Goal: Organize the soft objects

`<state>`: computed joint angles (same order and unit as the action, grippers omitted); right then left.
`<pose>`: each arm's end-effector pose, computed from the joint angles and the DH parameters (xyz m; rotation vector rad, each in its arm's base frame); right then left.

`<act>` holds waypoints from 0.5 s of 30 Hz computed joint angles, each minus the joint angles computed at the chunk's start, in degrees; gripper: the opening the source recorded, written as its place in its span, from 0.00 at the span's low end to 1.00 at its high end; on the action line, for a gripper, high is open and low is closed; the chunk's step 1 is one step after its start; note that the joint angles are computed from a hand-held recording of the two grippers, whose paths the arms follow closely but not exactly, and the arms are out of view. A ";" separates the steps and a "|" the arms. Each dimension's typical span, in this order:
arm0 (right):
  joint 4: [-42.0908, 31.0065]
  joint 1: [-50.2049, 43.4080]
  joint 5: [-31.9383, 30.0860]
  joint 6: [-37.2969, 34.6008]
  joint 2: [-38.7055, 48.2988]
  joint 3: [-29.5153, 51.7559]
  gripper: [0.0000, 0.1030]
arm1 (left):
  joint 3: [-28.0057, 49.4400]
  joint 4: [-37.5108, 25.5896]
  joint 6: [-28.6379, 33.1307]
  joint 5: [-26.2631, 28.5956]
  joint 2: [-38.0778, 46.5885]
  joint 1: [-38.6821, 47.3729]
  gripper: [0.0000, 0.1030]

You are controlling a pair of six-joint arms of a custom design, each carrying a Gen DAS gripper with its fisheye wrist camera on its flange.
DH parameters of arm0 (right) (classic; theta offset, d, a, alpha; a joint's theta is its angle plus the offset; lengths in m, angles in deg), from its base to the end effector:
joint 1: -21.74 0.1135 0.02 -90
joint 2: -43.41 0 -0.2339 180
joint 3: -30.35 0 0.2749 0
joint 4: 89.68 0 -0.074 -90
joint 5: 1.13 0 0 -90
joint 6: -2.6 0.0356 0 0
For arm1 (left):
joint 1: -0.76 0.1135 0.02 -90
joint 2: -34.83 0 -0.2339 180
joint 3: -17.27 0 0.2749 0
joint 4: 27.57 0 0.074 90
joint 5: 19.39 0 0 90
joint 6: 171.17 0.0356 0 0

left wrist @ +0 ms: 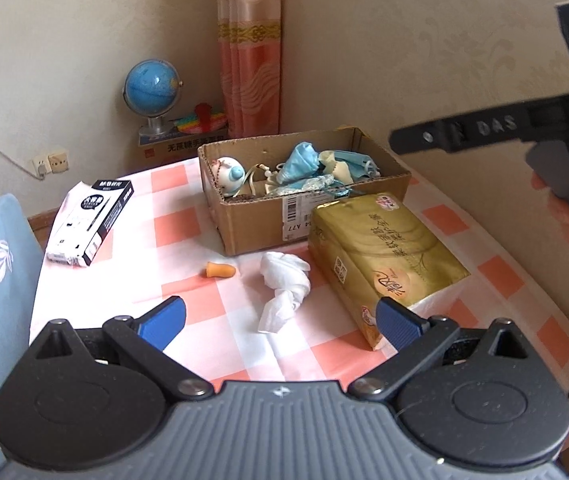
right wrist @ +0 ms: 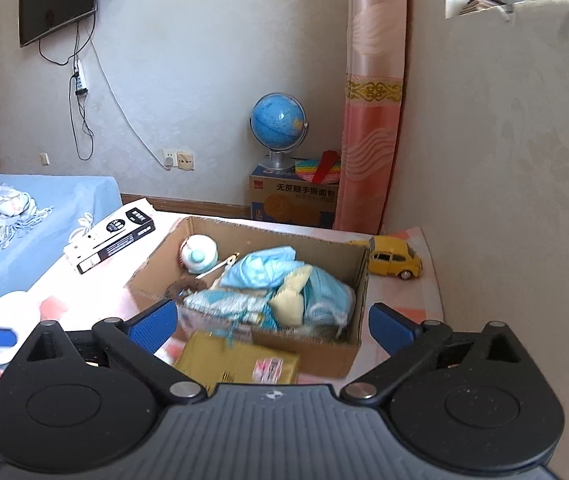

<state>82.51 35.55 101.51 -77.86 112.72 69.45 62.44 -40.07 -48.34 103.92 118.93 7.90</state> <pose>0.2549 0.0546 0.1270 0.0370 2.2153 -0.0217 0.2748 0.0147 0.0923 0.7456 2.1875 -0.3713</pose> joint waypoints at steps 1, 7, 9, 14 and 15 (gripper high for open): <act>-0.44 0.64 1.03 0.45 -1.58 -1.19 1.00 | -0.09 0.05 0.38 0.02 -0.12 -0.15 0.98; -4.96 4.87 6.06 4.53 -11.50 -8.25 1.00 | -0.56 1.39 1.75 -1.02 -0.34 -1.43 0.98; -6.83 6.00 6.59 6.07 -14.33 -10.10 1.00 | -0.50 2.39 1.52 -1.46 0.20 -1.91 0.98; -9.57 9.78 9.12 10.32 -18.41 -14.04 1.00 | 2.94 1.51 1.82 -3.94 3.60 -3.17 0.97; -9.81 10.32 9.32 11.02 -19.29 -14.83 1.00 | 4.25 0.45 2.16 -4.66 4.42 -3.44 0.95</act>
<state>72.69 45.87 110.83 -66.84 93.43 54.61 66.69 -39.61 -46.18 99.26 123.35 4.46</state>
